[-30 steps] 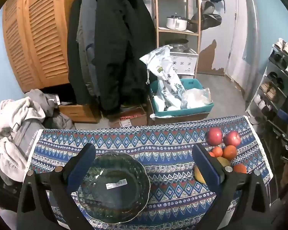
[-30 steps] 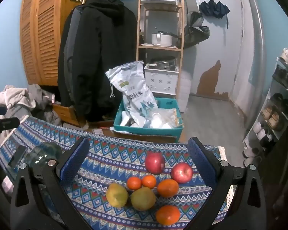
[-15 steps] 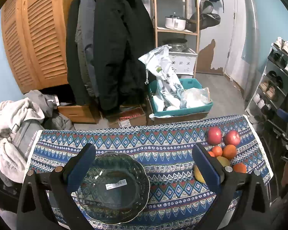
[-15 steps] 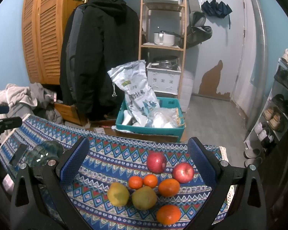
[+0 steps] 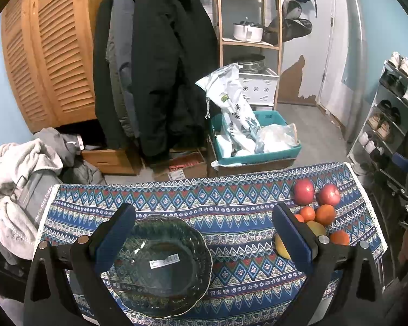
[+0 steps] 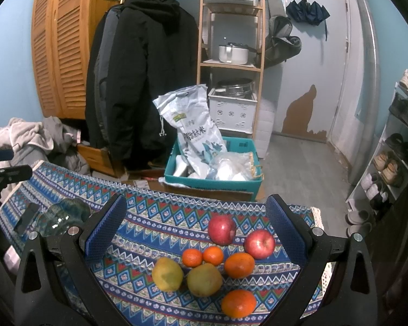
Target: Organize fruits
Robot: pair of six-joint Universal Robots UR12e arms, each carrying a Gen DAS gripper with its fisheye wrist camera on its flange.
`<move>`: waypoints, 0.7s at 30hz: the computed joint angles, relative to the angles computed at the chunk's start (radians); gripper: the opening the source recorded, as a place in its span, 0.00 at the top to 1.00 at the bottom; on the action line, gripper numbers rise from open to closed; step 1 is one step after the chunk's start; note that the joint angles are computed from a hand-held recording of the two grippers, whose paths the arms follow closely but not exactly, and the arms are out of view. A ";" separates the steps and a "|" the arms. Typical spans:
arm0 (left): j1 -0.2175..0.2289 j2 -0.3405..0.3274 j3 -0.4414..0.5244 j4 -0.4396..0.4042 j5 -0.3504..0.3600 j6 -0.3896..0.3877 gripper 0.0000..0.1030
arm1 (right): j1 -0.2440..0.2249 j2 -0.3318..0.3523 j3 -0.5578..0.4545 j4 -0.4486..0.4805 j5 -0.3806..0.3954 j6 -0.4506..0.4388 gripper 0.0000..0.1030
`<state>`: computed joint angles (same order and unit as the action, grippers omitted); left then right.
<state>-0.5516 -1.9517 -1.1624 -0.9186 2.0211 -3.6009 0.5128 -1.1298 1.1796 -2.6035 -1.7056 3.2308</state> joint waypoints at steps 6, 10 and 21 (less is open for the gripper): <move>0.000 0.000 0.001 -0.002 0.001 -0.001 0.01 | 0.000 -0.001 0.004 0.000 0.001 -0.001 0.03; 0.000 0.000 0.001 -0.001 0.001 -0.001 0.01 | 0.000 -0.001 0.004 0.002 0.000 -0.001 0.03; -0.001 -0.001 0.002 -0.002 -0.001 0.000 0.01 | 0.004 -0.002 0.012 -0.002 -0.005 -0.002 0.03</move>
<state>-0.5527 -1.9530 -1.1600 -0.9207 2.0201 -3.6008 0.5167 -1.1322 1.1914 -2.6058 -1.7109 3.2286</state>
